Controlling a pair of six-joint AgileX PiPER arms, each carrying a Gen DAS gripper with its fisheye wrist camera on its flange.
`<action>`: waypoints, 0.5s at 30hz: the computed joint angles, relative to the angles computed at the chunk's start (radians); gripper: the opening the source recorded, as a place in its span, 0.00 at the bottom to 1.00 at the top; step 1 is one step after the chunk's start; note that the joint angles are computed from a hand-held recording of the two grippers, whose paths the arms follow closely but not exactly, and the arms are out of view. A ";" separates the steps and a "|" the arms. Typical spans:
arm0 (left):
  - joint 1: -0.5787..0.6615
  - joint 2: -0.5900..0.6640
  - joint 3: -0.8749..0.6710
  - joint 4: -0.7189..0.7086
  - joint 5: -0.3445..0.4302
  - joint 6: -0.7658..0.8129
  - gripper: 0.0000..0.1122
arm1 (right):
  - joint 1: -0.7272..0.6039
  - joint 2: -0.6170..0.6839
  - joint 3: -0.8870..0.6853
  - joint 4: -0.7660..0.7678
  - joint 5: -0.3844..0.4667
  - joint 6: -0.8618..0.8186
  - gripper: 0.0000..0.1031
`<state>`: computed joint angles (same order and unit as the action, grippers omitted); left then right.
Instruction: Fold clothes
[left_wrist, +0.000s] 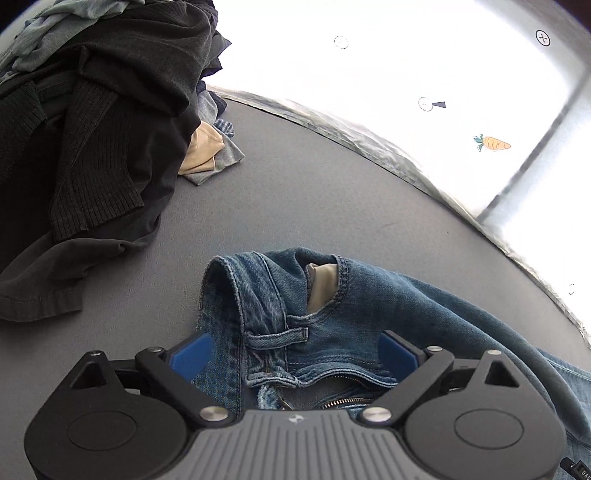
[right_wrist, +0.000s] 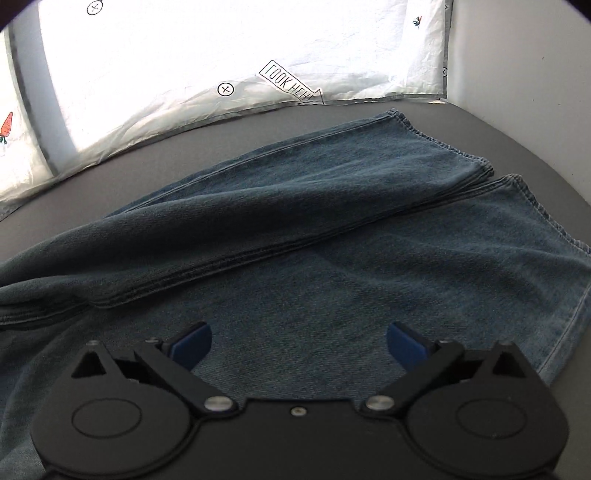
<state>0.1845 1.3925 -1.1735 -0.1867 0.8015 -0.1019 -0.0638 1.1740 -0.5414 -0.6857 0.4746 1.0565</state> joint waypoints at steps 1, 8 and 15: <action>0.019 0.016 -0.010 -0.017 0.002 0.036 0.83 | 0.038 0.006 0.000 -0.037 0.018 0.067 0.99; 0.105 0.194 -0.148 -0.128 0.104 0.298 0.70 | 0.311 0.103 -0.072 -0.240 0.168 0.441 0.99; 0.164 0.357 -0.259 -0.272 0.143 0.464 0.64 | 0.476 0.254 -0.220 -0.265 0.273 0.513 0.99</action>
<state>0.3481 1.7497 -1.4328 -0.4586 0.9444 0.3616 0.4125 1.4284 -0.7610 -0.9506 0.7472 1.5691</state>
